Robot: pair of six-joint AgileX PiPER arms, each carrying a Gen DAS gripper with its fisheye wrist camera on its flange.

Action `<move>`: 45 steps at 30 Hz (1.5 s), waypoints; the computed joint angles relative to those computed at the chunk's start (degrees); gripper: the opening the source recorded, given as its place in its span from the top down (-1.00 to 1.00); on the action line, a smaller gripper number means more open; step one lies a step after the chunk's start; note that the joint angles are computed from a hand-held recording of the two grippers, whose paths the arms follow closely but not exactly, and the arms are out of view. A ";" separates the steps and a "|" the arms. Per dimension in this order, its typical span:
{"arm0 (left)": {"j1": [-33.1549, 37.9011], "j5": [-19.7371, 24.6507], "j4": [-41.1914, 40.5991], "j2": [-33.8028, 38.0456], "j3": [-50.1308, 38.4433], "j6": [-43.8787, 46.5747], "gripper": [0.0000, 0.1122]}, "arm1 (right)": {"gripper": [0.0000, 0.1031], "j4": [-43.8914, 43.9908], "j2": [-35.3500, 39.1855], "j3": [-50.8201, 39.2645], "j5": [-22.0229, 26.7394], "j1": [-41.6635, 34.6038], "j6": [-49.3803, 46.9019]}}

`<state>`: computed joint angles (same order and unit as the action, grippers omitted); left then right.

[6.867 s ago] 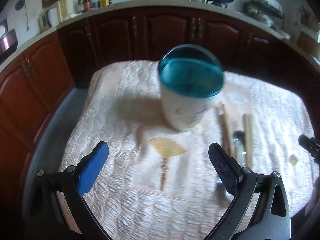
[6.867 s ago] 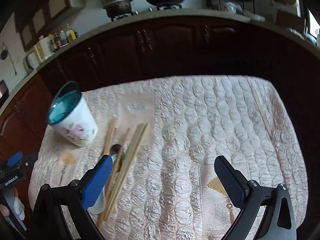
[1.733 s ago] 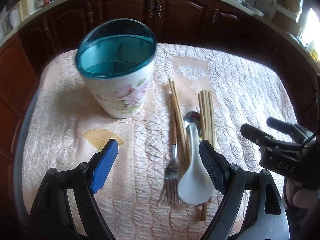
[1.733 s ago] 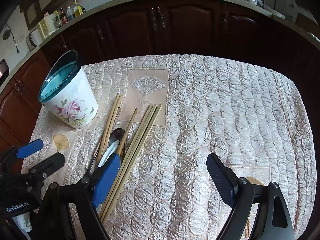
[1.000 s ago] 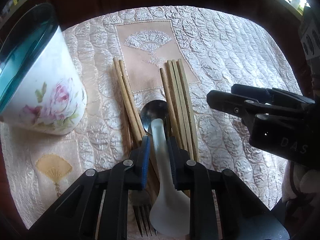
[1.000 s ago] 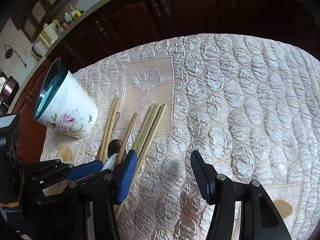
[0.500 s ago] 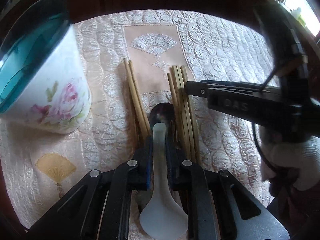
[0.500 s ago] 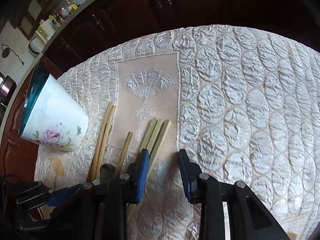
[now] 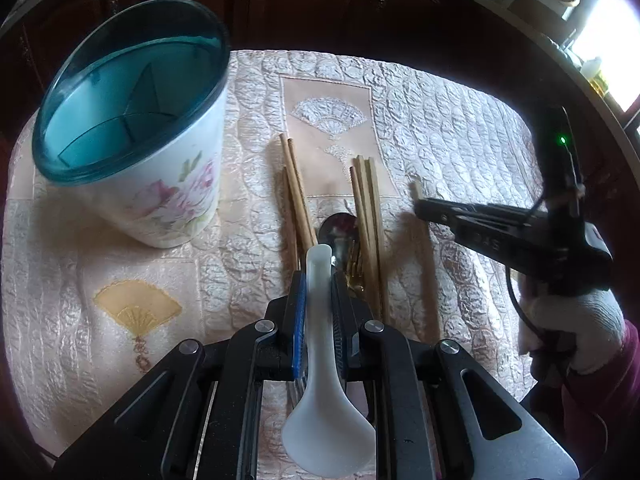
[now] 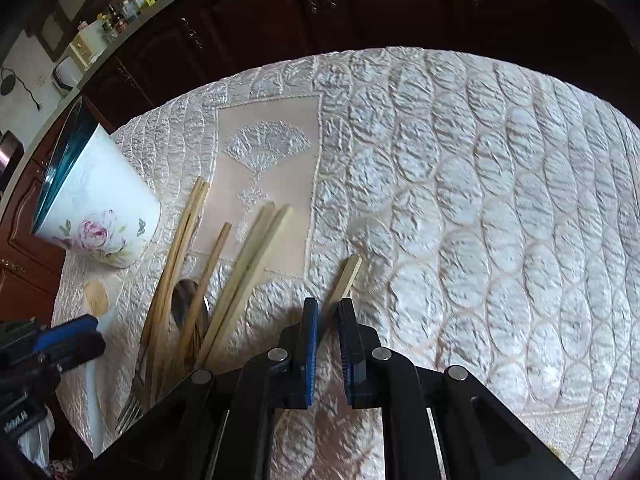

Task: Organize utensils
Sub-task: 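Grasp the white ceramic spoon with the left tool while the right tool grasps a wooden chopstick, then lift the spoon with the left tool while the right tool lifts the chopstick toward the holder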

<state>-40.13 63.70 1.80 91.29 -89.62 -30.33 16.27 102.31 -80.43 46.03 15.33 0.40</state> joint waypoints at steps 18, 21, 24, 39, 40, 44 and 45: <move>-0.94 0.92 1.85 -5.21 1.35 -2.05 0.79 | 0.85 8.56 3.03 -3.06 0.21 -1.00 -4.36; -0.75 1.15 2.24 -6.74 1.42 -2.53 0.80 | 0.87 12.14 -1.14 -1.39 0.05 -1.88 -6.95; -0.86 1.48 3.03 -8.40 1.29 -3.00 0.80 | 0.88 13.05 -5.22 -0.40 0.00 -1.39 -7.70; -2.48 3.36 7.74 -15.44 1.00 -5.51 0.80 | 0.88 9.70 -13.97 2.12 0.66 1.50 -6.01; -2.53 3.55 7.88 -15.88 1.00 -5.68 0.80 | 0.86 8.69 -12.97 2.23 0.55 1.79 -5.13; -3.44 3.94 8.85 -16.94 1.35 -6.78 0.80 | 0.85 5.58 -7.79 2.28 -0.08 3.92 -2.65; -3.61 4.13 9.00 -16.96 1.21 -6.93 0.80 | 0.85 4.67 -6.16 1.96 -0.36 4.51 -1.82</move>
<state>-43.74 67.83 10.81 74.33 -88.41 -37.26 20.94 96.15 -78.46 45.67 19.84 -1.41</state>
